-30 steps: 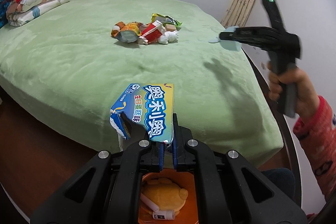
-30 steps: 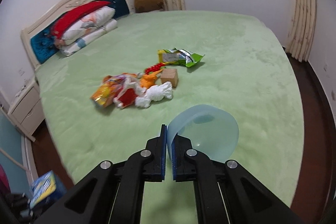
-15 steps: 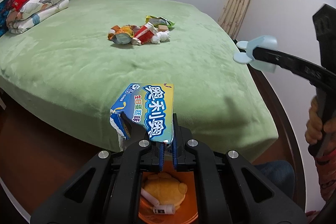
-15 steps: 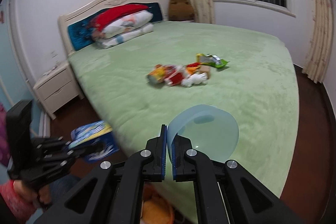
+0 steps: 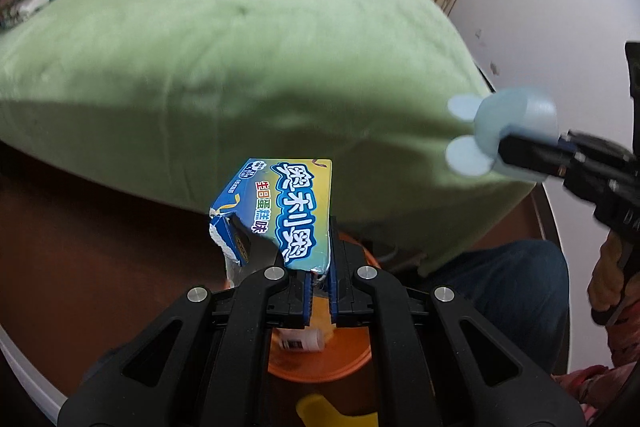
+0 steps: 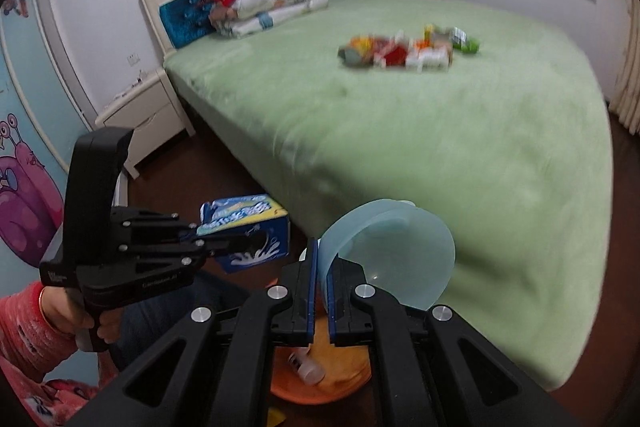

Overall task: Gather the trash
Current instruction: 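Carry the carton and cup over the orange bucket and open both tools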

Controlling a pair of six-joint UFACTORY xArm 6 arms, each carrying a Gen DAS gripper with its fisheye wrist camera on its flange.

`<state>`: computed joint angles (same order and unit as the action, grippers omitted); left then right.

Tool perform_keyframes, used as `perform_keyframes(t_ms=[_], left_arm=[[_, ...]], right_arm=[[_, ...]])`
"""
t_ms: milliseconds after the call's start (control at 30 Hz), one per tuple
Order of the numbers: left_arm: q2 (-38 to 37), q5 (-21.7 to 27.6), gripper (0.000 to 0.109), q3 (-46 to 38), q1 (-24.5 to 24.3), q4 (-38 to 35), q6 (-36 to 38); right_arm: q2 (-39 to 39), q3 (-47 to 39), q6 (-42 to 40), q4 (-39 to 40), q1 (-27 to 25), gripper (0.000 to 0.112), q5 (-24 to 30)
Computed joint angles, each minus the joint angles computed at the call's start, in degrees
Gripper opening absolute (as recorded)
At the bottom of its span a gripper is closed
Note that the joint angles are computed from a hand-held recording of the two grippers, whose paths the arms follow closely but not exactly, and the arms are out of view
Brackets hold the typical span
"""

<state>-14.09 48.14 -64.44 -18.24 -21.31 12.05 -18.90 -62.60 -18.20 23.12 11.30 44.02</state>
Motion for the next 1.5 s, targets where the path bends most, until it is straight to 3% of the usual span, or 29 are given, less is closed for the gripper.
perform_keyframes(t_ms=[433, 900, 1033, 1067, 1133, 1167, 1200, 1267, 1500], left_arm=[[3.7, 4.8, 0.005, 6.4, -1.1, -1.8, -3.0], [15.7, 9.2, 0.005, 3.6, -1.9, 0.3, -9.5], [15.3, 6.2, 0.005, 4.5, -2.3, 1.8, -10.8], [15.2, 6.0, 0.007, 4.6, -2.3, 1.8, -10.9], [14.8, 5.8, 0.033, 4.9, -2.0, 1.7, -10.8], [14.2, 5.2, 0.061, 5.6, -2.2, 2.5, -11.6], [13.5, 3.9, 0.073, 6.1, -2.4, 4.0, -12.9], [12.6, 2.3, 0.076, 6.7, -2.3, 5.1, -13.6], [10.5, 0.5, 0.08, 5.4, -2.2, 10.1, -16.0]], right_arm=[[2.6, 8.5, 4.4, -1.9, 2.7, 0.004, 2.7], [10.9, 9.6, 7.1, -2.5, 5.1, 0.004, 5.6], [11.7, 9.5, 8.3, -3.0, 5.5, 0.01, 5.2], [11.8, 9.4, 9.1, -3.4, 5.4, 0.023, 4.9], [12.0, 9.1, 9.9, -3.5, 4.9, 0.049, 4.1], [11.4, 9.6, 10.4, -4.1, 4.7, 0.06, 3.1], [10.3, 10.5, 10.7, -4.6, 4.2, 0.061, 2.6], [9.5, 10.6, 12.2, -6.0, 3.7, 0.076, 1.7], [6.0, 11.0, 17.1, -8.7, 1.6, 0.082, -1.4]])
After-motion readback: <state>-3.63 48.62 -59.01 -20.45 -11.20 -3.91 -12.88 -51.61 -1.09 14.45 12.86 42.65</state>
